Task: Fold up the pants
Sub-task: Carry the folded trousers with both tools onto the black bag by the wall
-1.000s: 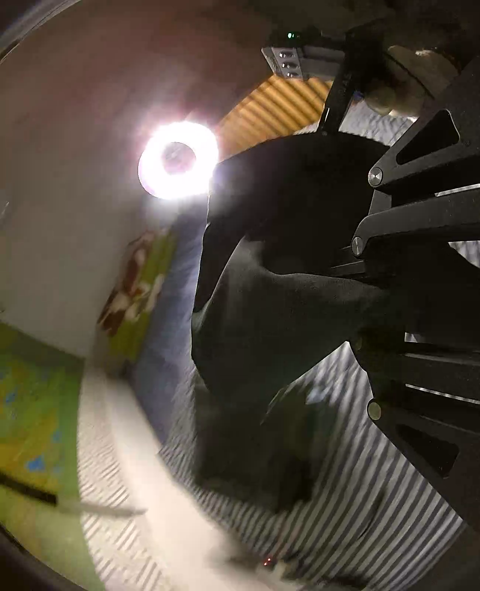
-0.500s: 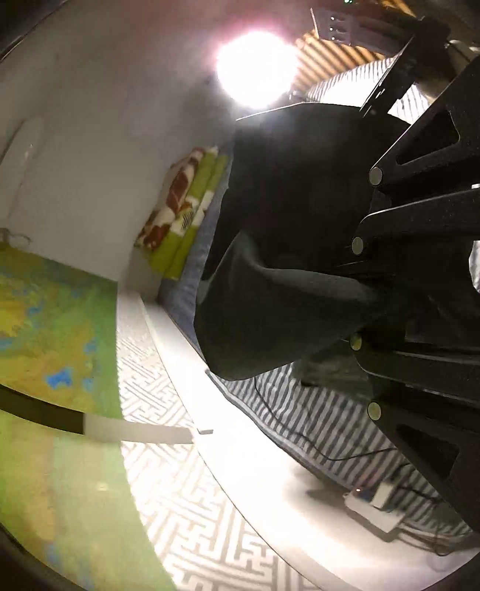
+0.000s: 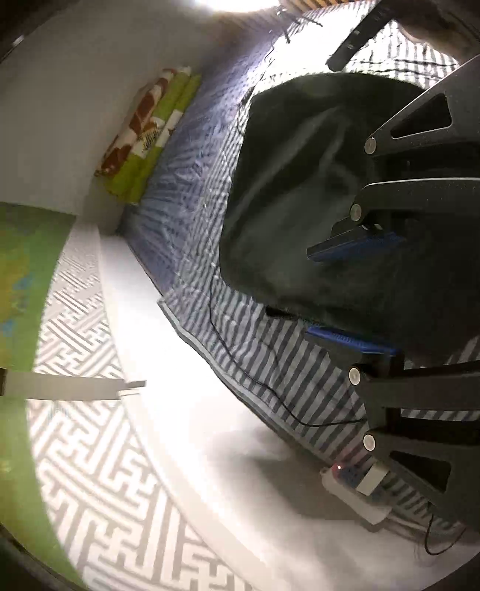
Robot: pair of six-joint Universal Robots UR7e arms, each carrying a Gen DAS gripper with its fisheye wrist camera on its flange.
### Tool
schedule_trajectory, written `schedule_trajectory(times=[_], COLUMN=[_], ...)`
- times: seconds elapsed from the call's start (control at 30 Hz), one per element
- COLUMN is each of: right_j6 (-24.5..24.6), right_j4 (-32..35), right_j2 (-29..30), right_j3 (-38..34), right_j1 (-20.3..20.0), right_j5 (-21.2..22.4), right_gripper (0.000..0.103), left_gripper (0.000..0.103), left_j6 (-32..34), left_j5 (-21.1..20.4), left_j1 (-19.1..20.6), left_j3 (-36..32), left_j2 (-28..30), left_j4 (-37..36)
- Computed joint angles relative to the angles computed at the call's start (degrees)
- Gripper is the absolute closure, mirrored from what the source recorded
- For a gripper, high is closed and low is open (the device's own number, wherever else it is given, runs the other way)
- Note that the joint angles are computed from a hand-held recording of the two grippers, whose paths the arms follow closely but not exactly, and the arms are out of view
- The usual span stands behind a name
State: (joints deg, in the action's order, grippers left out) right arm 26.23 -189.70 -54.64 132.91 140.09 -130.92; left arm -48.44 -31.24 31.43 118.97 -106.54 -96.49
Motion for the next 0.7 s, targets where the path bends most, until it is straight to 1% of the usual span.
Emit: schedule_trajectory(times=[0.03, 0.07, 0.1, 0.13, 0.2, 0.23, 0.27, 0.3, 0.37, 0.43, 0.47, 0.5, 0.53, 0.6, 0.63, 0.67, 0.7], right_j6=[-0.1, -0.2, -0.7, -0.7, -0.4, -0.5, -0.7, -1.0, -1.5, -2.0, -2.1, -2.1, -2.0, -2.2, -2.0, -2.2, -2.4], right_j4=[0.0, -0.1, -1.6, -2.0, -0.5, 0.0, 1.0, 2.3, 3.2, 5.1, 5.8, 7.0, 8.6, 11.2, 12.5, 13.0, 13.3], right_j2=[-1.2, -2.0, -2.5, -2.9, -3.3, -3.3, -3.1, -2.6, -0.9, 0.8, 1.4, 2.0, 3.1, 4.6, 4.9, 5.0, 4.8], right_j3=[0.7, 1.1, 2.1, 2.4, 2.3, 2.6, 2.5, 2.2, 1.8, 0.7, 0.3, -0.3, -1.2, -2.4, -2.9, -2.9, -2.8], right_j1=[0.5, 0.9, 1.2, 1.9, 2.9, 3.5, 4.1, 4.7, 5.4, 5.4, 5.1, 4.6, 4.0, 3.1, 3.1, 3.0, 3.0], right_j5=[0.1, 0.3, 1.3, 2.6, 4.2, 4.9, 5.3, 5.2, 5.1, 5.0, 5.4, 5.5, 4.7, 3.2, 2.2, 1.8, 1.6], right_gripper=[0.073, 0.073, 0.073, 0.073, 0.073, 0.073, 0.073, 0.073, 0.073, 0.073, 0.073, 0.073, 0.073, 0.073, 0.073, 0.073, 0.073], left_gripper=[0.063, 0.063, 0.063, 0.063, 0.063, 0.063, 0.063, 0.063, 0.063, 0.063, 0.063, 0.063, 0.063, 0.063, 0.063, 0.063, 0.063], left_j6=[-1.8, -1.4, 0.1, 0.5, 0.8, 1.2, 1.3, 2.3, 0.7, 1.6, 1.6, 1.8, 1.2, -2.9, -3.2, -3.6, -5.6], left_j5=[-0.3, -0.7, -1.0, -1.1, -2.4, -4.0, -4.7, -5.9, -6.5, -6.9, -6.8, -6.4, -6.6, -8.7, -8.8, -7.6, -5.2], left_j1=[-1.7, -3.1, -4.0, -4.9, -6.5, -5.7, -5.3, -3.8, -2.7, 0.1, 1.2, 3.1, 5.4, 10.4, 11.3, 10.9, 9.9], left_j3=[0.2, 1.0, 2.2, 2.5, 3.5, 3.9, 3.9, 4.3, 4.0, 4.3, 4.2, 3.9, 2.9, 0.1, -0.3, 0.0, 0.0], left_j2=[-0.9, -1.7, -2.5, -2.5, -2.9, -2.6, -2.5, -1.9, -0.9, 0.4, 1.0, 2.2, 3.8, 6.6, 7.0, 6.5, 5.8], left_j4=[2.4, 2.4, 1.0, 1.4, 0.5, -2.1, -3.3, -6.5, -8.2, -12.7, -13.5, -13.7, -12.6, -8.4, -8.6, -8.4, -5.8])
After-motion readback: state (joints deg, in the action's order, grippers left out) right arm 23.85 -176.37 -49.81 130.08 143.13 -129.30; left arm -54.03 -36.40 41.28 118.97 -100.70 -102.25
